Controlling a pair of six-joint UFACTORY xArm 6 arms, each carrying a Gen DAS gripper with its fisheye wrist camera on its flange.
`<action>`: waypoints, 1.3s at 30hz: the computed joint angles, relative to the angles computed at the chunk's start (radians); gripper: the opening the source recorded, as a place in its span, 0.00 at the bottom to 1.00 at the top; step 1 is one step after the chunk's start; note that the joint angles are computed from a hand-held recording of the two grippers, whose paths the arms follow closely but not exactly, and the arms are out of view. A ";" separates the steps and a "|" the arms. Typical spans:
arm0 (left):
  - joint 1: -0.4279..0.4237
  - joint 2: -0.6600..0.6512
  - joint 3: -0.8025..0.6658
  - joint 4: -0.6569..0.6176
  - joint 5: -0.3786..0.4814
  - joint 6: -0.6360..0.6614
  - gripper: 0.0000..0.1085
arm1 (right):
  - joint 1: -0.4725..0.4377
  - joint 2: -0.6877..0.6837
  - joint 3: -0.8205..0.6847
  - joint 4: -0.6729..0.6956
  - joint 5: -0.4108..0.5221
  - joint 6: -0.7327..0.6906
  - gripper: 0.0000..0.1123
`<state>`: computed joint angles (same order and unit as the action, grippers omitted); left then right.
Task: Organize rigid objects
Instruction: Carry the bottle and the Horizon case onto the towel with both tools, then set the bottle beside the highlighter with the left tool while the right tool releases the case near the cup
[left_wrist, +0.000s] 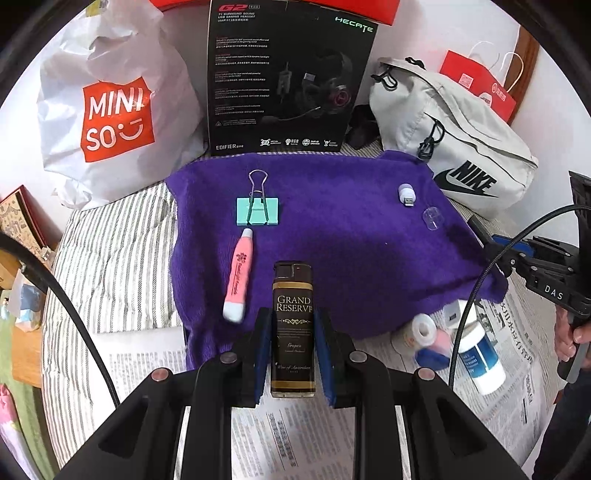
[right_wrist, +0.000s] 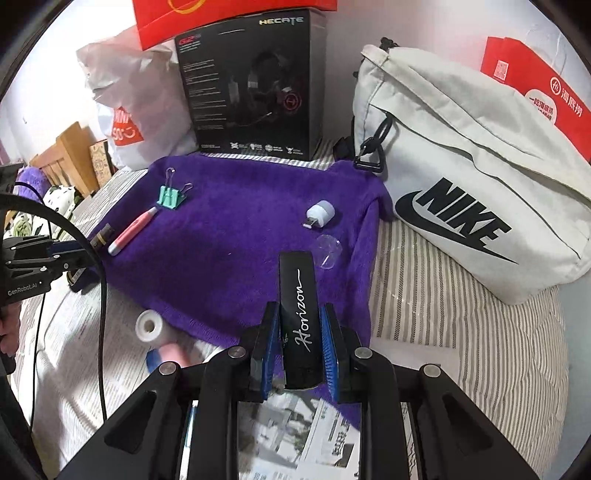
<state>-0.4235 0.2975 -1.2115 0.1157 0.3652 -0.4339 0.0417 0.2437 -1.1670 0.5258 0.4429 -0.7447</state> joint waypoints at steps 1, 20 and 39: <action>0.002 0.007 -0.009 -0.006 0.004 0.006 0.21 | -0.001 0.009 -0.010 -0.003 0.004 0.004 0.20; 0.030 0.144 -0.162 -0.113 0.053 0.102 0.21 | 0.029 0.227 -0.224 -0.199 0.070 0.156 0.20; 0.037 0.205 -0.230 -0.158 0.079 0.128 0.21 | 0.031 0.227 -0.217 -0.173 0.082 0.124 0.37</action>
